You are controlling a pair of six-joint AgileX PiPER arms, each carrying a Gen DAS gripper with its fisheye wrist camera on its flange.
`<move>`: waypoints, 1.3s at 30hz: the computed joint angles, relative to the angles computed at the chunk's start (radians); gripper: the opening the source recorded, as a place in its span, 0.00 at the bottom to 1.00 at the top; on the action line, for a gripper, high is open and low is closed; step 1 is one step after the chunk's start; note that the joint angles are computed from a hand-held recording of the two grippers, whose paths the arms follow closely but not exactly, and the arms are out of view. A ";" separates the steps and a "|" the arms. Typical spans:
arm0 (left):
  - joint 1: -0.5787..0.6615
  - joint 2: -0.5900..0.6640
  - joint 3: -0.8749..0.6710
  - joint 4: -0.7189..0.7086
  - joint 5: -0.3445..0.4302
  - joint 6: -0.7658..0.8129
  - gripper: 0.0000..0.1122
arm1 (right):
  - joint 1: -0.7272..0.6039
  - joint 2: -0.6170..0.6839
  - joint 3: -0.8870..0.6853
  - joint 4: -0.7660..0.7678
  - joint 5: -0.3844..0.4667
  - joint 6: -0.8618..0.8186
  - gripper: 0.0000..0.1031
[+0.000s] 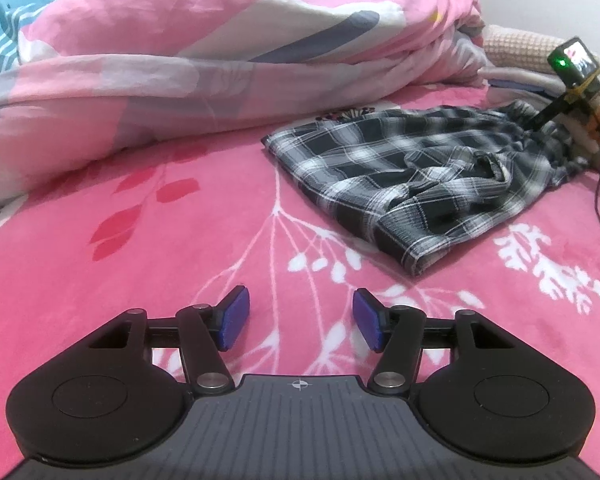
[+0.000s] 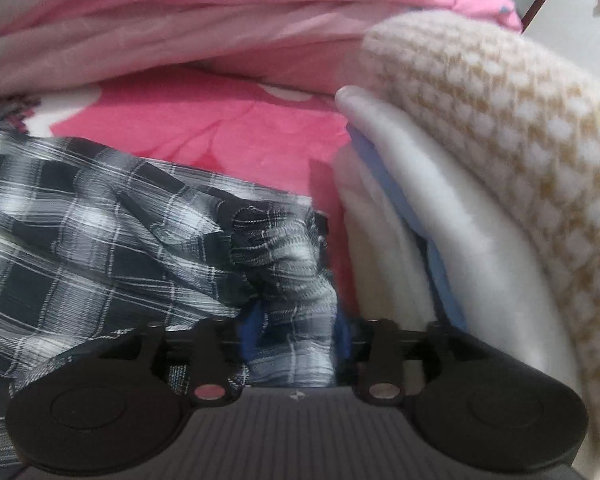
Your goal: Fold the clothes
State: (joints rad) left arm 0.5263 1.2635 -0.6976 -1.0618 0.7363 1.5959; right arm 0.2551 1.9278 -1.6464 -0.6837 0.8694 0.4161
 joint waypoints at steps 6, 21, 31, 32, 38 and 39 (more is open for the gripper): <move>0.079 -0.034 -0.013 0.010 0.077 -0.020 0.57 | 0.099 -0.055 0.018 -0.164 0.060 0.113 0.59; 0.229 -0.041 -0.114 0.057 0.197 -0.136 0.60 | 0.142 -0.601 0.305 0.710 -0.180 0.034 0.64; 0.154 0.193 -0.333 0.118 0.311 -0.456 0.44 | 0.278 -0.514 0.681 1.710 -0.486 -0.296 0.64; 0.141 0.226 -0.355 0.119 0.318 -0.488 0.43 | 0.282 -0.491 0.702 1.810 -0.492 -0.342 0.64; 0.048 0.480 -0.540 0.075 0.390 -0.661 0.42 | 0.374 -0.351 0.636 1.893 -0.611 -0.378 0.75; 0.028 0.522 -0.573 0.063 0.397 -0.683 0.42 | 0.385 -0.336 0.610 1.803 -0.623 -0.284 0.78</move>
